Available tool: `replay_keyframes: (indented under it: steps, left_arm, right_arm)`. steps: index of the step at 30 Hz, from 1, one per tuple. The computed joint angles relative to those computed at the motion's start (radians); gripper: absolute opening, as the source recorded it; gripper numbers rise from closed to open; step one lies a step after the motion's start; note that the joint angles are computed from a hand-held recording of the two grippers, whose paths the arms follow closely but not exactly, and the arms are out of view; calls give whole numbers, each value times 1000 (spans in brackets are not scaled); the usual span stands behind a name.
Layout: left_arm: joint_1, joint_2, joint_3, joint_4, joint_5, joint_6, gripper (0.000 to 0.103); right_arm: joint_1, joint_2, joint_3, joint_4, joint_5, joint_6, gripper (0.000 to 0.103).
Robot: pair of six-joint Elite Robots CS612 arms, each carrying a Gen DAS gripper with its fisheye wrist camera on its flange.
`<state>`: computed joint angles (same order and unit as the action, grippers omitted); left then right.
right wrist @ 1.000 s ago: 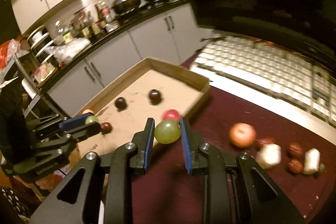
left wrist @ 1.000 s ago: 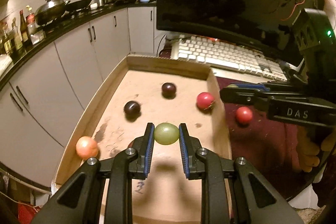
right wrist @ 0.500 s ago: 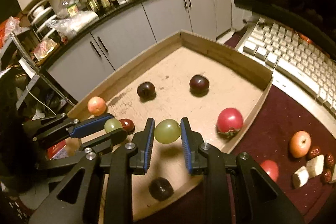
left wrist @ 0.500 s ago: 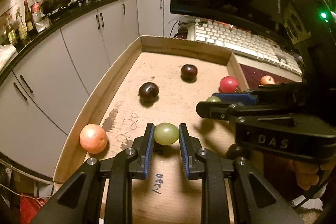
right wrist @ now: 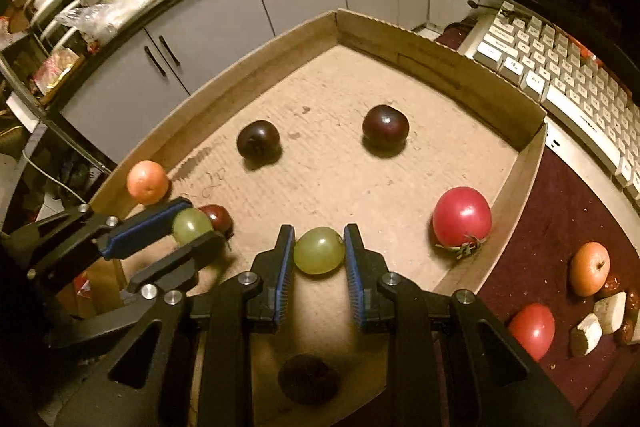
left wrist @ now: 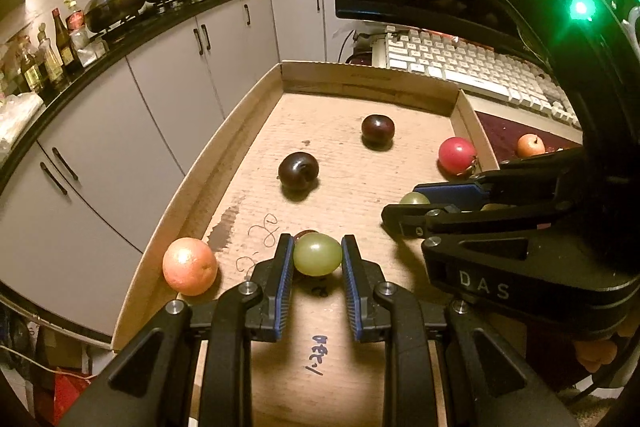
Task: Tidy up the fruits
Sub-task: 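Open both grippers to drop the grapes into the tray, then grasp a white yam cube with the right gripper while the left grasps the red tomato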
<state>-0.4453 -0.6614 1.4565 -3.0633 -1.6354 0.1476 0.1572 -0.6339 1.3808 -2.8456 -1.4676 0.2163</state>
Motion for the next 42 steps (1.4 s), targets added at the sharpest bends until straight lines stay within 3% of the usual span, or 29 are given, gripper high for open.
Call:
replay_keyframes:
  steps: [4, 6, 7, 9, 11, 14, 20, 29, 35, 42]
  left_arm:
    - [-2, -1, -1, 14, 22, -3, 32]
    - [-2, -2, -3, 27, 26, -18, 50]
    - [-3, -3, 0, 19, 37, -21, 51]
    - [-7, -5, 5, 6, 49, -19, 54]
    - [-9, -10, 10, -1, 50, -22, 55]
    - [-14, -17, 20, -26, 49, -22, 58]
    - [-36, -36, 51, -87, 20, 2, 65]
    - [-81, -61, 90, -133, -31, 89, 67]
    - [-106, -68, 106, -99, -76, 159, 68]
    - [-115, -70, 106, -46, -85, 156, 68]
  right_arm:
    - [4, 1, -10, 28, -22, -5, 27]
    - [7, 0, -12, 38, -37, -9, 29]
    - [7, -1, -14, 47, -41, -11, 30]
    - [7, -2, -16, 58, -43, -10, 44]
    - [3, -6, -9, 51, -34, -5, 49]
    - [-6, -17, 22, -16, -16, 7, 49]
    - [-42, -68, 131, -217, 21, 55, 49]
    - [-108, -156, 328, -405, -14, 144, 50]
    - [-130, -174, 414, -458, -17, 145, 50]
    - [-133, -156, 419, -423, -41, 111, 50]
